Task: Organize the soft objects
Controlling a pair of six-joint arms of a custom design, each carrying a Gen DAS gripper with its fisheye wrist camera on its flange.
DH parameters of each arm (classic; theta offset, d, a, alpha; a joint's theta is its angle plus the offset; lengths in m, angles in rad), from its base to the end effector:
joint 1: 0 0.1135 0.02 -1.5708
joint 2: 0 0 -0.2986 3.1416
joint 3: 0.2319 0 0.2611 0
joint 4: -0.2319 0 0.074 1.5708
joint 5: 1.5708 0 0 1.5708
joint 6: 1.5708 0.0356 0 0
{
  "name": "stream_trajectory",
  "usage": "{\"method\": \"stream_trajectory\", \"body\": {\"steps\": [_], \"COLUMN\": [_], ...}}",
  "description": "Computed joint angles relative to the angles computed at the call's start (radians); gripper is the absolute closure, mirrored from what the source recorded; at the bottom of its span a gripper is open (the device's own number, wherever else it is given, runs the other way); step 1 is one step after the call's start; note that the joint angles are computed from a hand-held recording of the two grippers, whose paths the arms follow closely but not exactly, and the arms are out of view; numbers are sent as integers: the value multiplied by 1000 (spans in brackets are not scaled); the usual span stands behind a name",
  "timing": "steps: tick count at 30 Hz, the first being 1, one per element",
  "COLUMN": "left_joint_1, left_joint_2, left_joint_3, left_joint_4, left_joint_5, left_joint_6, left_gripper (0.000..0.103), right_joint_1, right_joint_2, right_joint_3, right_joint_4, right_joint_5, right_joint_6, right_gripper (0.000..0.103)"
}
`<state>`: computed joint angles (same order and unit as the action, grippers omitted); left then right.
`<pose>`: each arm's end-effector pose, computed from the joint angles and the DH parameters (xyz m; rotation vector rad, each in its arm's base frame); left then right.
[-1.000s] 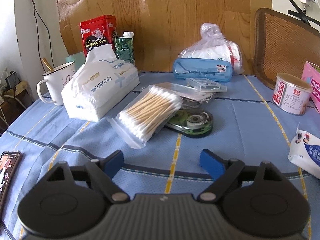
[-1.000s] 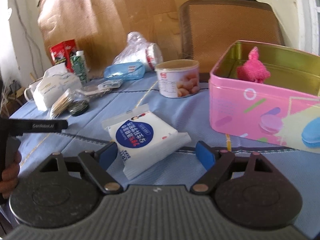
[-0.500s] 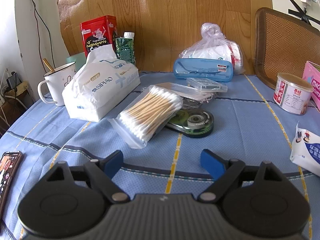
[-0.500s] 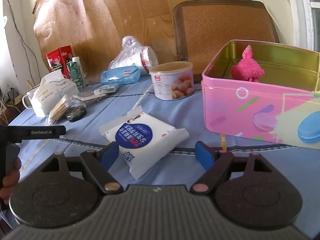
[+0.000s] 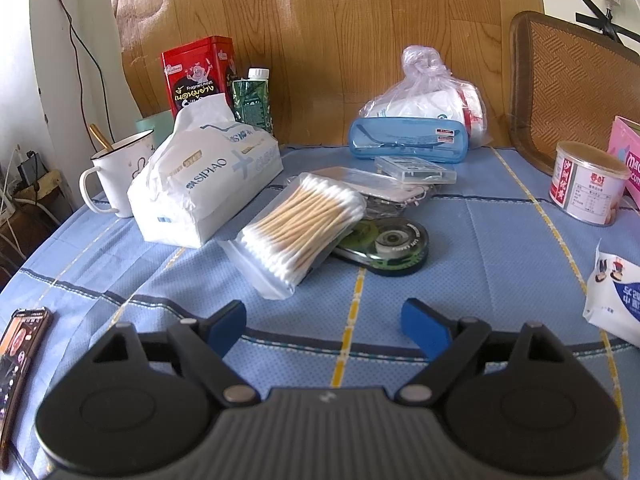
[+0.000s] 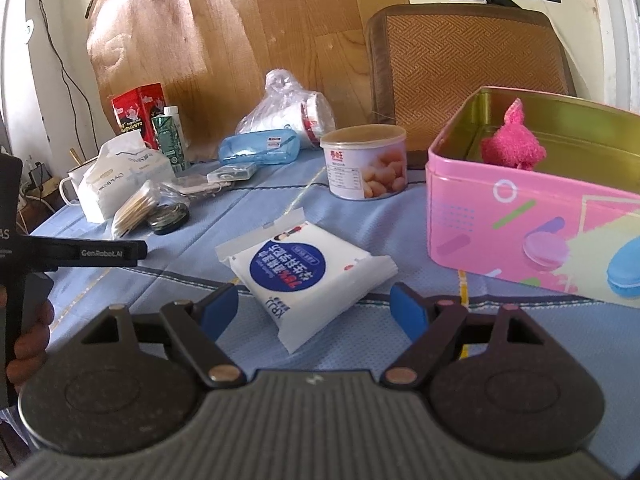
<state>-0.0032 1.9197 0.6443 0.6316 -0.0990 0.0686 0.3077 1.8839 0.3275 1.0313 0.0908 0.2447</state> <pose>0.3410 0.0024 0.1028 0.0247 2.2147 0.1458 0.2586 0.0788 0.0895 -0.0112 2.1024 0.2385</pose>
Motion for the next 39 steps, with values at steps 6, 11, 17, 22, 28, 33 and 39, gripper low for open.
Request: {"method": "stream_trajectory", "body": {"steps": [6,11,17,22,28,33,39], "left_joint_1": [-2,-15,24,3,-69,-107,-181], "left_joint_2": [2,5,-52,-69,8,-46,-206], "left_joint_3": [1,3,3,65,193,156,104], "left_joint_4": [1,8,-33,-124,-301,-341,-312], "left_joint_5": [-4,-22,240,442,481,525,531], "left_joint_6": [1,12,7,21,41,64,30], "left_gripper": [14,16,21,21,55,89,82], "right_joint_1": [-4,-8,-4,-6,9,31,28], "right_joint_2": [4,8,6,3,2,13,-26], "right_joint_3": [-8,-10,-6,10,31,21,-124], "right_joint_4": [22,32,19,-15,-53,-22,267], "right_joint_5": [-13,-26,-27,-31,-3,44,120], "right_joint_6": [-1,-2,-8,-9,-24,-50,-74], "right_gripper": [18,18,18,18,24,59,61]}}
